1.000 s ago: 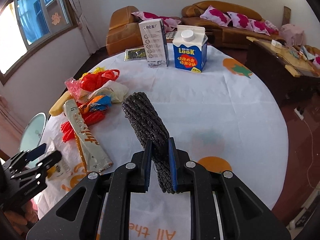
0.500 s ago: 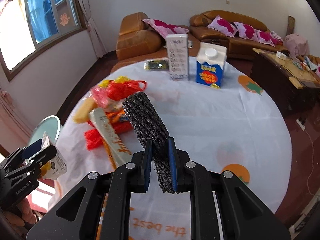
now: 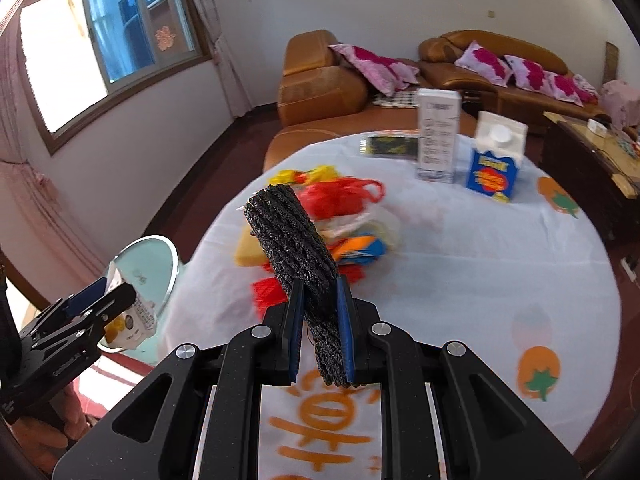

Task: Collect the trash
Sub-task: 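Move both tools over the bin and open them to drop packet and sponge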

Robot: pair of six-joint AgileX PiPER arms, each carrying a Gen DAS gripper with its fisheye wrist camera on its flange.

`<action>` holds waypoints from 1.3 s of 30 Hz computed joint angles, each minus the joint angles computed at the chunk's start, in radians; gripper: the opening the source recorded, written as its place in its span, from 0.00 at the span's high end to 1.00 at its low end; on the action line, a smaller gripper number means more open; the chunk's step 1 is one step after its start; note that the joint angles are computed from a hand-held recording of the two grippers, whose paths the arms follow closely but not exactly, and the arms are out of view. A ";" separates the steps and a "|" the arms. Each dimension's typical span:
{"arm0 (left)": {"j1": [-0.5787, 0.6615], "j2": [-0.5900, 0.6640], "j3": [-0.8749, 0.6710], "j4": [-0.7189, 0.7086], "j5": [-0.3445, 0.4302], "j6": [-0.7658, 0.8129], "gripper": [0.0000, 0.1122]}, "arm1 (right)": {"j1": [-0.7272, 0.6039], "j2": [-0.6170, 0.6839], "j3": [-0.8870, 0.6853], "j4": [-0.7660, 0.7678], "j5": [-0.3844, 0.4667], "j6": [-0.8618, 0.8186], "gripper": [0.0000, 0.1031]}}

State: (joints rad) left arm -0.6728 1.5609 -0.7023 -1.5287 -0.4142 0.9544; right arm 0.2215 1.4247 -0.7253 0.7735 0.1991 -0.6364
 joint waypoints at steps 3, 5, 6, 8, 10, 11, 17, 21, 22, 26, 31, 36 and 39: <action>0.028 -0.017 0.022 0.023 0.012 -0.018 0.48 | 0.050 0.026 -0.021 -0.010 -0.005 0.040 0.83; 0.043 -0.021 0.033 0.032 0.009 -0.024 0.48 | 0.082 0.042 -0.033 -0.007 -0.013 0.057 0.83; 0.053 -0.022 0.039 0.034 0.004 -0.023 0.48 | 0.098 0.049 -0.038 -0.016 -0.020 0.077 0.83; 0.070 -0.024 0.051 0.041 -0.001 -0.027 0.48 | 0.132 0.076 -0.059 -0.041 -0.024 0.125 0.83; 0.106 -0.032 0.072 0.069 0.010 -0.055 0.48 | 0.172 0.108 -0.086 -0.064 -0.027 0.170 0.83; 0.116 -0.035 0.080 0.079 0.013 -0.066 0.48 | 0.187 0.118 -0.095 -0.069 -0.028 0.180 0.83; 0.231 -0.067 0.135 0.125 0.031 -0.083 0.48 | 0.300 0.209 -0.186 -0.149 -0.028 0.310 0.83; 0.318 -0.076 0.163 0.204 0.046 -0.131 0.48 | 0.361 0.280 -0.262 -0.248 -0.017 0.440 0.83; 0.339 -0.076 0.170 0.230 0.053 -0.151 0.48 | 0.374 0.300 -0.285 -0.264 -0.011 0.467 0.83; 0.424 -0.068 0.188 0.336 0.085 -0.233 0.48 | 0.405 0.366 -0.362 -0.294 0.017 0.524 0.83; 0.495 -0.047 0.199 0.443 0.104 -0.302 0.48 | 0.454 0.448 -0.462 -0.448 0.044 0.694 0.83; 0.545 -0.007 0.193 0.579 0.136 -0.406 0.48 | 0.488 0.522 -0.554 -0.562 0.080 0.810 0.83; 0.563 0.018 0.186 0.651 0.150 -0.465 0.48 | 0.494 0.556 -0.596 -0.577 0.101 0.825 0.83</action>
